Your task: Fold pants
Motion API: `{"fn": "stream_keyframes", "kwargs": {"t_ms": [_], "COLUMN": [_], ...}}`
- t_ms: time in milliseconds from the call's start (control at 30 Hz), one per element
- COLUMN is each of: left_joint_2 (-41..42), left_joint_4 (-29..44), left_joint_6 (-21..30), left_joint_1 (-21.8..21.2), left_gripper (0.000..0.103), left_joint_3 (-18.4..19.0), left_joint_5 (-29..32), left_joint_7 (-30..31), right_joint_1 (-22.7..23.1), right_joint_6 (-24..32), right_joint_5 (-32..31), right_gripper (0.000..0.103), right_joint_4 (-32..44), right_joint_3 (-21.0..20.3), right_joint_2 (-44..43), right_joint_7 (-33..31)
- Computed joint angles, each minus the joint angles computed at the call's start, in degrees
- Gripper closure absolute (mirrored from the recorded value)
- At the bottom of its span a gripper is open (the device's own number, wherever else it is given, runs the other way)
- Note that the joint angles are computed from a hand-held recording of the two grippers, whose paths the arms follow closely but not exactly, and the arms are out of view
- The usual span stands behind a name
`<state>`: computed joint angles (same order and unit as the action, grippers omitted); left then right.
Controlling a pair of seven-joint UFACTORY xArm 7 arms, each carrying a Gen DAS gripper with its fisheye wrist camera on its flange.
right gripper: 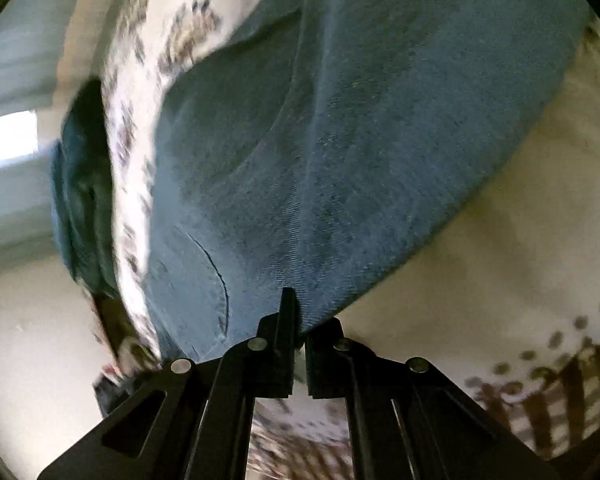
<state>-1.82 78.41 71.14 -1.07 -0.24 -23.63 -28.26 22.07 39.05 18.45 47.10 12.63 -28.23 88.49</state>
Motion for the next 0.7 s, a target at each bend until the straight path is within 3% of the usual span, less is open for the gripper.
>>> {"fn": "stream_keyframes", "kwargs": {"t_ms": [100,167,267,333,367,433,500,533,567,633,700], "left_joint_2": [1.47,1.87,1.64,-0.08,-0.84,-1.42,0.15,1.43,2.14,6.18,13.44], "left_joint_4": [1.14,2.6,4.97,6.71,7.81,10.52,14.17,15.98,16.83,20.63,27.99], "left_joint_6": [0.79,2.13,5.24,8.6,10.65,14.51,17.57,17.82,17.86,17.12,17.43], "left_joint_1": [0.26,0.45,0.49,-0.39,-1.21,-3.97,-7.58,-9.92,-12.09,-17.56,-23.41], "left_gripper": [0.089,0.089,0.08,0.074,0.071,0.054,0.05,0.043,0.039,0.017,0.012], "left_joint_3": [0.22,0.23,0.03,-0.84,-1.6,-3.94,-6.61,-8.3,-9.6,-12.73,-14.94], "left_joint_5": [-1.06,-1.08,0.85,6.23,9.26,14.46,17.74,19.57,21.52,24.27,27.07], "left_joint_7": [0.98,2.19,3.06,1.13,1.06,3.11,6.32,7.63,8.14,9.42,9.38], "right_joint_1": [2.86,2.94,1.83,-0.4,-1.49,-4.4,-6.65,-8.02,-9.74,-13.61,-18.03], "right_joint_6": [-3.65,-8.18,-4.45,0.9,3.89,12.48,20.79,25.09,30.39,38.38,44.63], "right_joint_5": [6.8,11.08,9.69,7.93,7.04,4.01,1.83,0.2,-2.4,-7.69,-14.4], "right_gripper": [0.095,0.094,0.066,0.021,0.016,0.016,0.016,0.016,0.016,0.016,0.016], "right_joint_4": [-2.8,-5.91,-7.87,-9.88,-10.74,-11.45,-11.52,-11.24,-10.46,-7.9,-5.54], "right_joint_3": [-3.86,-4.19,-5.3,-4.95,-4.76,-4.44,-5.45,-6.31,-7.95,-10.38,-13.62], "right_joint_2": [1.19,-0.67,-5.78,-11.96,-15.15,-21.96,-27.82,-30.49,-33.2,-35.68,-37.39], "right_joint_7": [-5.06,-6.5,-5.79,-2.7,-0.99,3.03,5.13,5.23,4.19,1.01,-3.42]}}
